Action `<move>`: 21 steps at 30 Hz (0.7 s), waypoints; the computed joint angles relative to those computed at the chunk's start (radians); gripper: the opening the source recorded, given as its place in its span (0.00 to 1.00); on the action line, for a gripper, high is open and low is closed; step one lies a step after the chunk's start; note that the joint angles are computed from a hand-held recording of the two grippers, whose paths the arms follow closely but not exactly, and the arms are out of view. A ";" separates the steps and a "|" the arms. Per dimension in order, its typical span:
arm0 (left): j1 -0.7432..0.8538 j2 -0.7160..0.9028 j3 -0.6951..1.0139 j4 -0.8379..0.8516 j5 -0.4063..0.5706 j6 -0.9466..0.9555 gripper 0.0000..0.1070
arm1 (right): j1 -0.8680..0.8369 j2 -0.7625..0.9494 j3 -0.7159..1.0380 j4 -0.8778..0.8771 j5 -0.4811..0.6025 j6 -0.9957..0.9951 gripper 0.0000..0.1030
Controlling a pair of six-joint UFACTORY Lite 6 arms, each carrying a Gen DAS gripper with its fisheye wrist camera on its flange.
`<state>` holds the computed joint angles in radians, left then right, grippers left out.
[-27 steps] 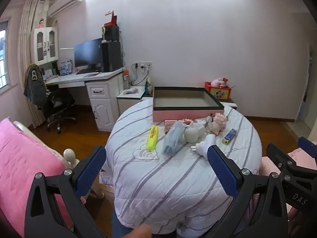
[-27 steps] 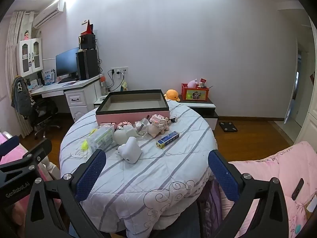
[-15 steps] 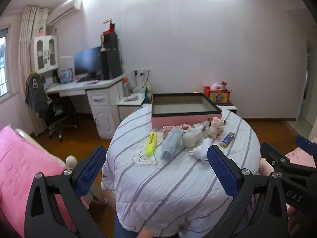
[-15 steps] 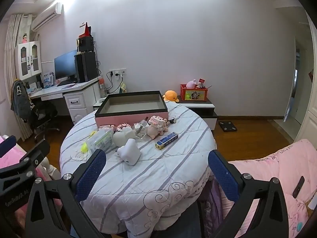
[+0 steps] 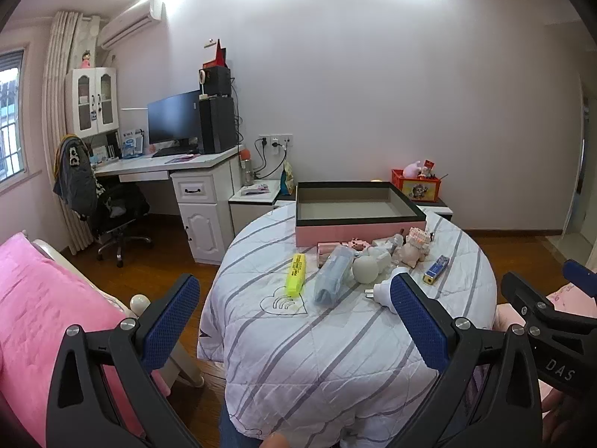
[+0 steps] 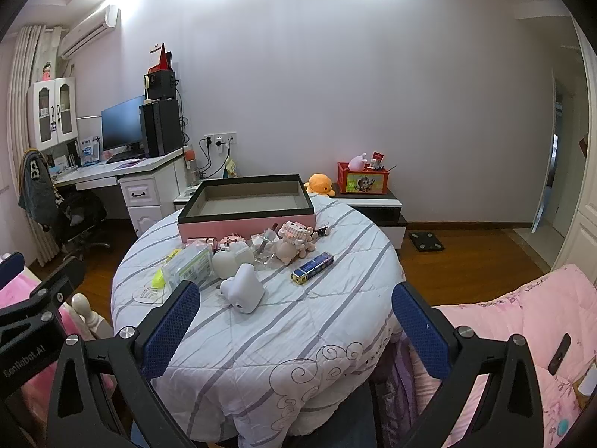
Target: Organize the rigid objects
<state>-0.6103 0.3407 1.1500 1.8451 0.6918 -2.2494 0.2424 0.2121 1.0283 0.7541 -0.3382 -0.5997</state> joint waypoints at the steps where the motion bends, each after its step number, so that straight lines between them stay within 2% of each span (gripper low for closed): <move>1: 0.000 -0.006 -0.004 -0.001 0.004 -0.003 0.96 | 0.001 -0.002 -0.001 -0.001 -0.001 0.000 1.00; 21: 0.011 -0.028 -0.023 0.004 -0.013 -0.015 0.96 | 0.018 -0.016 -0.021 0.014 -0.024 -0.018 1.00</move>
